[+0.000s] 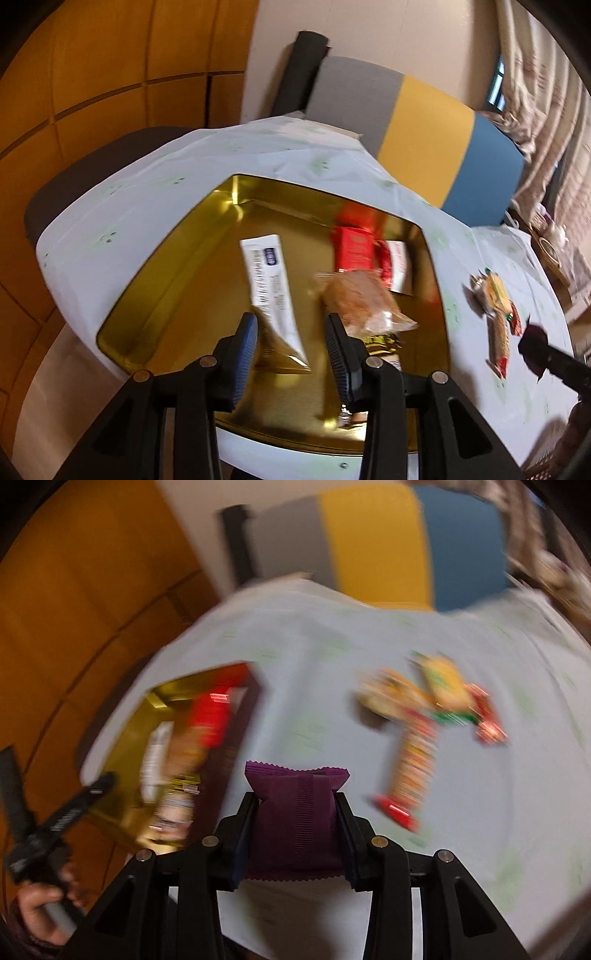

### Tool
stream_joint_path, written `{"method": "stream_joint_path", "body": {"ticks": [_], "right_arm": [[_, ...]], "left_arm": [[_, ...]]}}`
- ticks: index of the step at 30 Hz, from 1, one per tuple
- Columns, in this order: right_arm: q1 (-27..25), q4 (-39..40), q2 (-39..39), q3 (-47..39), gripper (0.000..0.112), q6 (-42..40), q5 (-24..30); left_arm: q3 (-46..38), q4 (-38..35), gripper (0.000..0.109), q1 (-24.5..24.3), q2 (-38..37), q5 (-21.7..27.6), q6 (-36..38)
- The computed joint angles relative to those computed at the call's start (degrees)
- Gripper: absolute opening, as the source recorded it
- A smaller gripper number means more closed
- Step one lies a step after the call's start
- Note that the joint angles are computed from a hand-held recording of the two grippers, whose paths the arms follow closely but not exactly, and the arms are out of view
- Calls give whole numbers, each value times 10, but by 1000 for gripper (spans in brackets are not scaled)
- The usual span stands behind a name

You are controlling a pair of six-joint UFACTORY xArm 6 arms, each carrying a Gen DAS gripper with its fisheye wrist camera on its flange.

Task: Organize snacks
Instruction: 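Carry the purple packet over the gold tray and open the right gripper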

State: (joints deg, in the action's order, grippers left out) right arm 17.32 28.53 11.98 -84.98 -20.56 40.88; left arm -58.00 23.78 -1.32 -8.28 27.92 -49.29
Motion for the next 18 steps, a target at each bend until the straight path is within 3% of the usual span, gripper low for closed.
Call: {"method": "stream_joint_path", "body": {"ticks": [4, 7, 10, 18], "right_arm": [[43, 18, 43, -72, 40, -32, 23], [72, -11, 70, -102, 41, -25, 11], [88, -41, 116, -152, 49, -6, 37], [80, -39, 108, -113, 51, 5, 6]], "left_arm": [[4, -6, 38, 5, -1, 3, 3], [6, -15, 38, 6, 1, 1, 10], [7, -17, 38, 5, 2, -4, 15], [10, -23, 38, 1, 1, -7, 21]]}}
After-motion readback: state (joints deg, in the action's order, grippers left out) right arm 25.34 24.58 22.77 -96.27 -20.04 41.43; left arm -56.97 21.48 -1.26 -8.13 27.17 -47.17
